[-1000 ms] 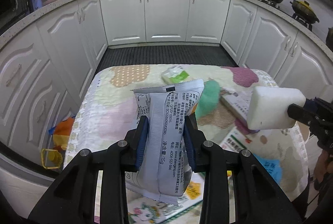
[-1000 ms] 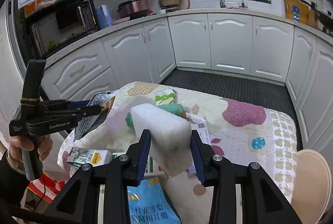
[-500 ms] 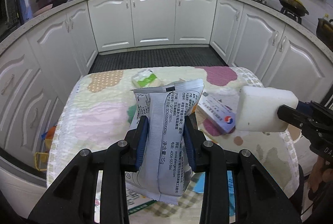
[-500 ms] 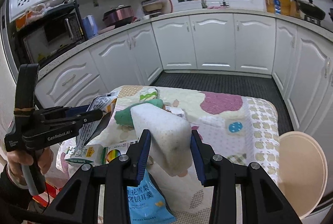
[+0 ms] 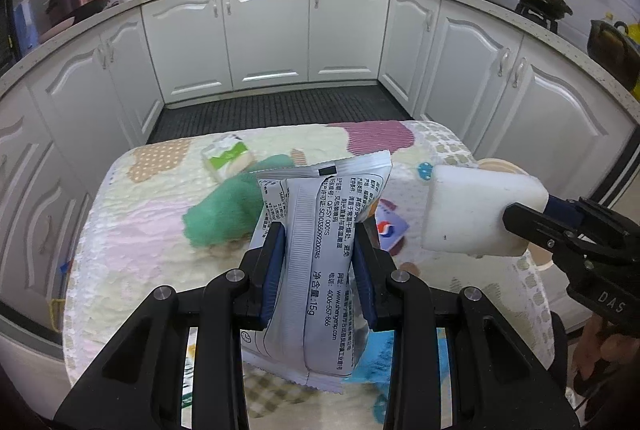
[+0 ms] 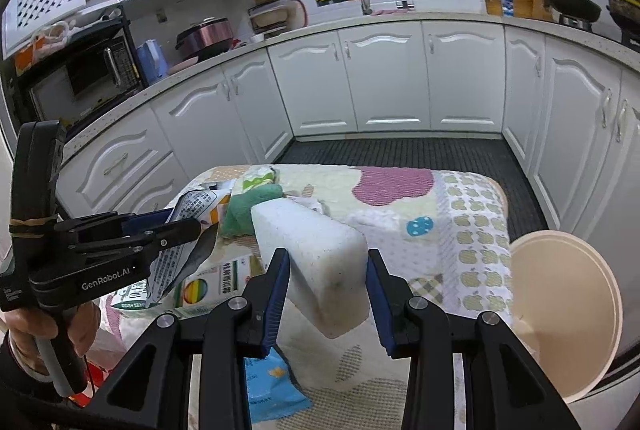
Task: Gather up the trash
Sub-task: 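Carry the packet and sponge block in both tools over the beige bucket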
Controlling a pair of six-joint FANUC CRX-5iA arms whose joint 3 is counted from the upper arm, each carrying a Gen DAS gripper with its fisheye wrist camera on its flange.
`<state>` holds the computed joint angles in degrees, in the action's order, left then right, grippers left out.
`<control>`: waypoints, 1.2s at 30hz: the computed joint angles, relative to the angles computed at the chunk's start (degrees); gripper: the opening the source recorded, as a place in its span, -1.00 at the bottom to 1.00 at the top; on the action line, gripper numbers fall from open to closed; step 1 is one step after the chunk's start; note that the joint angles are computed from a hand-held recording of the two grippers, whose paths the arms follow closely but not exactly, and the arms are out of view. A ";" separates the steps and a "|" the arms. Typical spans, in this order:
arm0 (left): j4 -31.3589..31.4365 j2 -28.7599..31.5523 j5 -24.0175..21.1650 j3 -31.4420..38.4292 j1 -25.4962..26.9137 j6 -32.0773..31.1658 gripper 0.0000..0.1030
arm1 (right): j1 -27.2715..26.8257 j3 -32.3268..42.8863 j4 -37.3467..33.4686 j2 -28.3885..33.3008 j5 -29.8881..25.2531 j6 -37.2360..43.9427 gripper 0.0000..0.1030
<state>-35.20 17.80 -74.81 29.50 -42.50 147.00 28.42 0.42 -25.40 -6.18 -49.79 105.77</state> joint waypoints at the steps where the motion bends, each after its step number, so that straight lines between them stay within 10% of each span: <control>1: 0.26 0.42 0.18 0.51 0.01 -0.23 -0.40 | -0.39 -0.05 -0.08 -0.02 -0.09 0.10 -0.28; 21: 4.36 11.82 0.44 16.09 -0.98 -8.33 -0.40 | -8.72 -1.51 0.87 -0.82 0.35 -1.35 -0.28; 36: 11.53 29.60 -5.71 41.90 -0.69 -17.45 -0.40 | -14.27 -4.28 7.61 -0.44 3.72 -6.16 -0.28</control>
<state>-23.67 47.39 -80.51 71.40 -43.20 129.55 14.15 -3.86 -17.79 -6.62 -46.08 99.60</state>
